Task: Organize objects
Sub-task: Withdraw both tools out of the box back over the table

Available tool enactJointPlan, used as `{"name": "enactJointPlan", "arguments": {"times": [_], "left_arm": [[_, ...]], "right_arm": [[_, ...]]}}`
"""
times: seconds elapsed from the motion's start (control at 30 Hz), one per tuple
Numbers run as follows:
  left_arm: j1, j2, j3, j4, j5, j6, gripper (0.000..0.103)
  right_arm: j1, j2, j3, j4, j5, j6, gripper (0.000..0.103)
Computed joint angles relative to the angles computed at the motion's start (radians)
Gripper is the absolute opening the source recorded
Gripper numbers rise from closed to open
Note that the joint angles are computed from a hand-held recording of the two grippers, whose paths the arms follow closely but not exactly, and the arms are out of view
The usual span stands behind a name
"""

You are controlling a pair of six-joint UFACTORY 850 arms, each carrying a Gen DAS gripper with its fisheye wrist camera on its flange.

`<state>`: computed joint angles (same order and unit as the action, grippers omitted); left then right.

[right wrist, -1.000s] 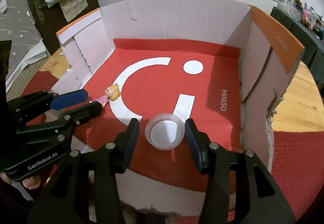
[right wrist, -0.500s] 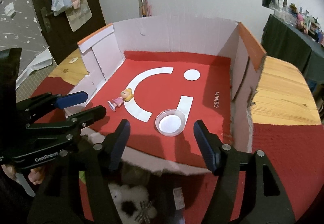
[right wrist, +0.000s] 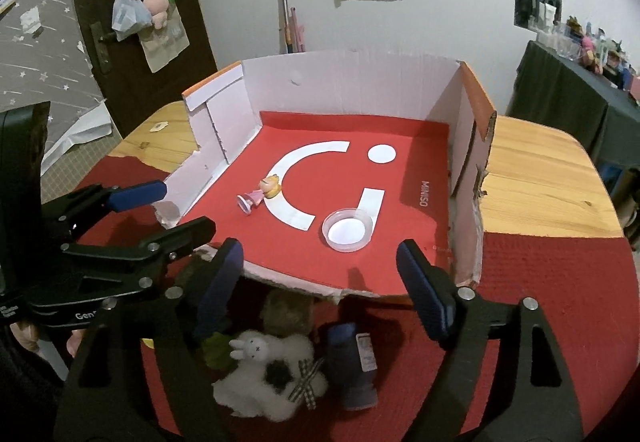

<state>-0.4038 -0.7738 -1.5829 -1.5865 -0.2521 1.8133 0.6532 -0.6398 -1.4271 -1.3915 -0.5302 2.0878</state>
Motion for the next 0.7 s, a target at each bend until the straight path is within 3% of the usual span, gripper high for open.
{"name": "enactJointPlan", "arguments": {"times": [0.27, 0.7], "left_arm": [[0.01, 0.029, 0.042, -0.065, -0.015, 0.053, 0.094], [0.019, 0.085, 0.131, -0.252, -0.048, 0.255, 0.103]], "right_arm": [[0.027, 0.028, 0.038, -0.048, -0.026, 0.07, 0.094], [0.071, 0.063, 0.089, -0.094, -0.088, 0.159, 0.102]]}}
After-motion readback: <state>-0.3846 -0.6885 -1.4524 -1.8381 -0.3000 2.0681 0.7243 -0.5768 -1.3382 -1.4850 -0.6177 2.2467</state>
